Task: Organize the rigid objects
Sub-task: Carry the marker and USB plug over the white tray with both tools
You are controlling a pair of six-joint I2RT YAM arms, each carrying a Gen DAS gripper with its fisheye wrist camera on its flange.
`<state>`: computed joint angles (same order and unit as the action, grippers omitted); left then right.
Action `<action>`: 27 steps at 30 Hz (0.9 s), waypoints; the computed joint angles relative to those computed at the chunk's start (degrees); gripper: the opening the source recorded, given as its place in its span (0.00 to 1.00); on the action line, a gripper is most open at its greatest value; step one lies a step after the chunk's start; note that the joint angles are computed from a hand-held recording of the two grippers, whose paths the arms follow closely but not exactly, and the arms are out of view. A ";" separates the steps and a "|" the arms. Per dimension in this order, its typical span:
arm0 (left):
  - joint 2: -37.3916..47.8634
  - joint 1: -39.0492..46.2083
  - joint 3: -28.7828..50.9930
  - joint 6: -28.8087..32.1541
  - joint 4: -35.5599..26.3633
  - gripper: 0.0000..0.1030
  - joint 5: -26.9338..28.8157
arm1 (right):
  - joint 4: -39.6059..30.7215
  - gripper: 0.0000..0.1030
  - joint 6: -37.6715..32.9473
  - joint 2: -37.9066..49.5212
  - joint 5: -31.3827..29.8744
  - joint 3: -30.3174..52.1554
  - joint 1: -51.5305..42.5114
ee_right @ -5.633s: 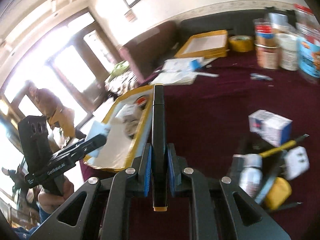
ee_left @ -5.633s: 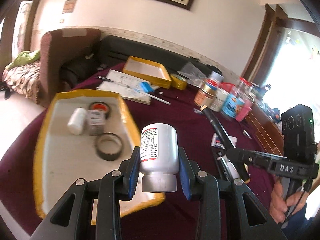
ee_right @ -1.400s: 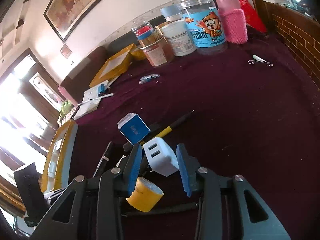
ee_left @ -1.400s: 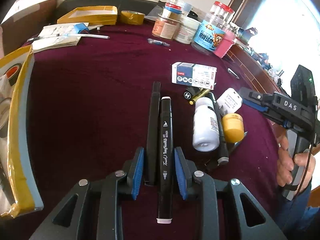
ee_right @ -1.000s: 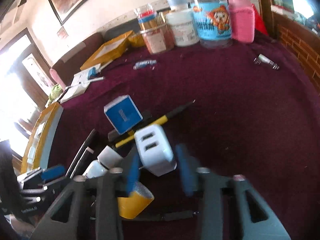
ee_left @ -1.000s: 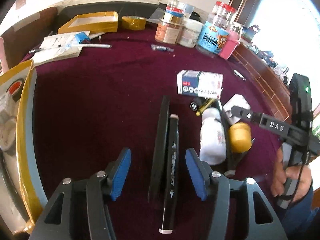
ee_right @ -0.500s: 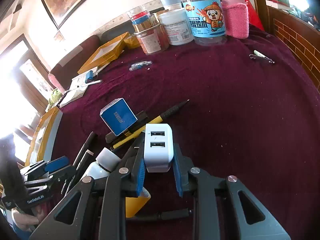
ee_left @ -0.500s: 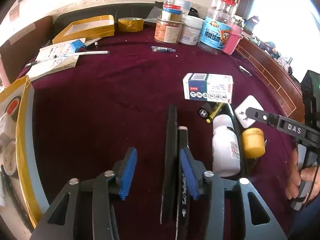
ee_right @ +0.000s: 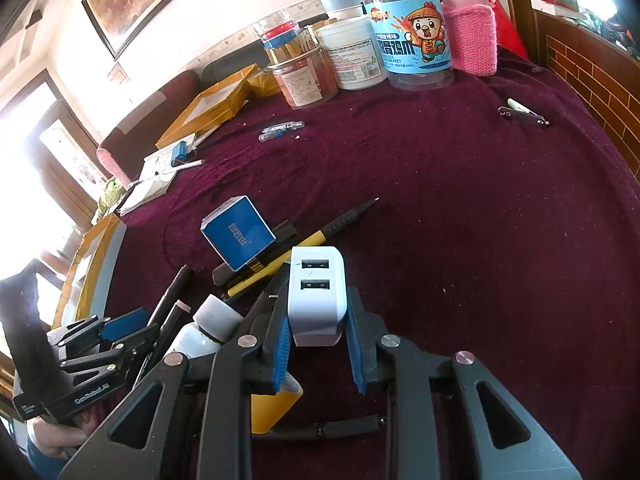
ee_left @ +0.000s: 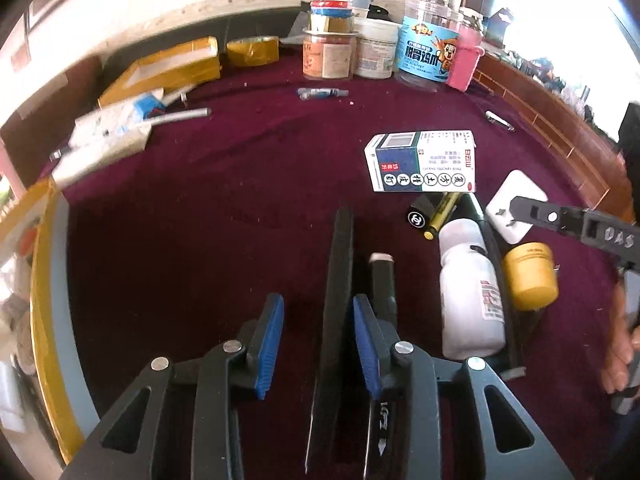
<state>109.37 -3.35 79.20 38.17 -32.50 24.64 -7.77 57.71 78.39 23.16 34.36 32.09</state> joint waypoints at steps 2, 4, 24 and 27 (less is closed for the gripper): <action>-0.51 0.06 -0.90 -0.40 0.58 0.18 0.91 | 0.03 0.23 0.02 -0.02 -0.01 -0.04 -0.07; -1.08 1.06 -1.56 -1.05 0.14 0.14 2.94 | -0.07 0.23 0.14 -0.42 0.11 -0.28 -0.11; -1.84 10.21 3.93 -0.49 -12.22 0.14 15.83 | 1.38 0.23 0.55 -7.29 6.57 -2.16 4.44; -2.67 11.83 4.63 0.40 -13.97 0.14 17.72 | 3.93 0.23 -0.81 -7.63 8.26 -2.18 6.91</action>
<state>106.70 8.47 83.83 38.57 -46.47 42.37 -3.83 56.89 70.76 31.42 32.19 39.00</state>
